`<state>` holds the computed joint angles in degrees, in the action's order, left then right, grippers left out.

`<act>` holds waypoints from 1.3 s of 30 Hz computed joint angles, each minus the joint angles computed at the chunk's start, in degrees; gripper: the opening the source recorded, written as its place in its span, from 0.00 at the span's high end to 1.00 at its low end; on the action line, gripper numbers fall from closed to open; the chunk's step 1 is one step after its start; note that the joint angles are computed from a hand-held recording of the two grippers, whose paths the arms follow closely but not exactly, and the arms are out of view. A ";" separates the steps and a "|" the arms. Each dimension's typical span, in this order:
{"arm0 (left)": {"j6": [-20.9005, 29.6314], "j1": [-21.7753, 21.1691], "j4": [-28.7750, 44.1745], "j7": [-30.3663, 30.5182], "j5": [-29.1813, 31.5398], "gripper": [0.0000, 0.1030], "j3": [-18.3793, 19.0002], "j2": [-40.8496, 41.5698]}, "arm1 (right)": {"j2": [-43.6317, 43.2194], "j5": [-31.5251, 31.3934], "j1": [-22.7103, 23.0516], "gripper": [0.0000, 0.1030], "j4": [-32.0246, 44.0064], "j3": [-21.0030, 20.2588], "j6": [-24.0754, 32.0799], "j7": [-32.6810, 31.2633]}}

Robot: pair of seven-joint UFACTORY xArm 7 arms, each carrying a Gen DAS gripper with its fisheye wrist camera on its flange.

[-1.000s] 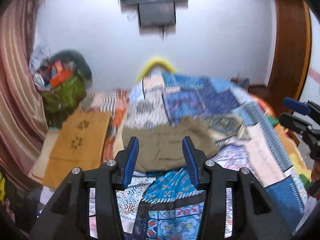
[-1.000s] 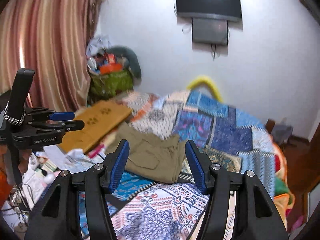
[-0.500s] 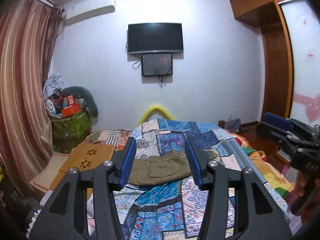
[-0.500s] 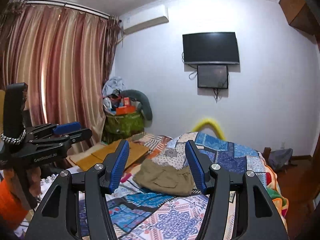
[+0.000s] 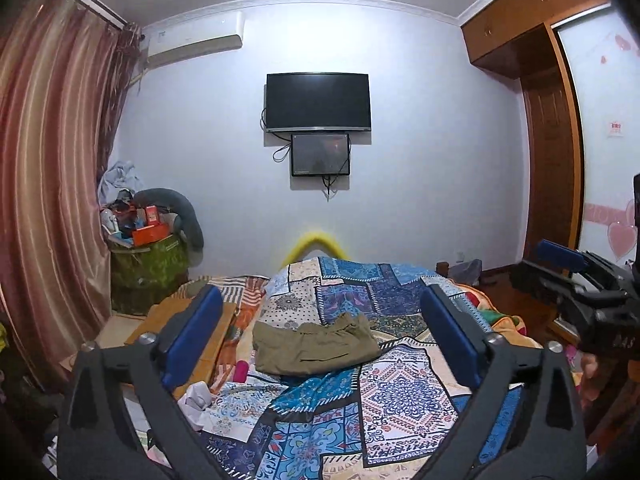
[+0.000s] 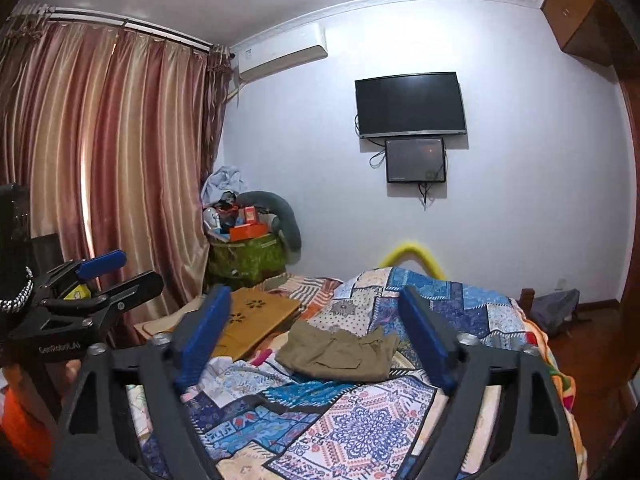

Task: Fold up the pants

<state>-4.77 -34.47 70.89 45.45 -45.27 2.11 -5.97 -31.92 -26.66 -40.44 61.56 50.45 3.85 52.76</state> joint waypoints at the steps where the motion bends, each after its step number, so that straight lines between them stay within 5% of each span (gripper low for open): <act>1: -0.21 -0.47 0.02 0.62 -0.69 0.01 0.34 -0.02 | -0.89 0.05 -1.06 0.00 -0.11 0.66 -0.06 0.78; 22: -1.81 2.27 -3.69 -19.72 19.34 0.00 -0.06 -0.04 | -4.92 3.50 -0.01 0.00 -4.06 0.35 0.17 -0.24; 30: -1.30 2.05 -3.13 -20.52 20.09 0.00 0.25 0.44 | -4.70 3.31 1.50 0.00 -4.17 -0.61 1.32 -0.04; 39: -0.49 -3.06 -2.09 -11.08 11.17 0.00 4.08 1.00 | -4.41 2.37 3.86 0.00 -4.55 -2.69 2.30 0.37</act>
<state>-5.26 -37.52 68.80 34.37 -34.11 6.18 -4.96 -36.33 -24.29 -36.57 57.01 47.75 6.15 53.13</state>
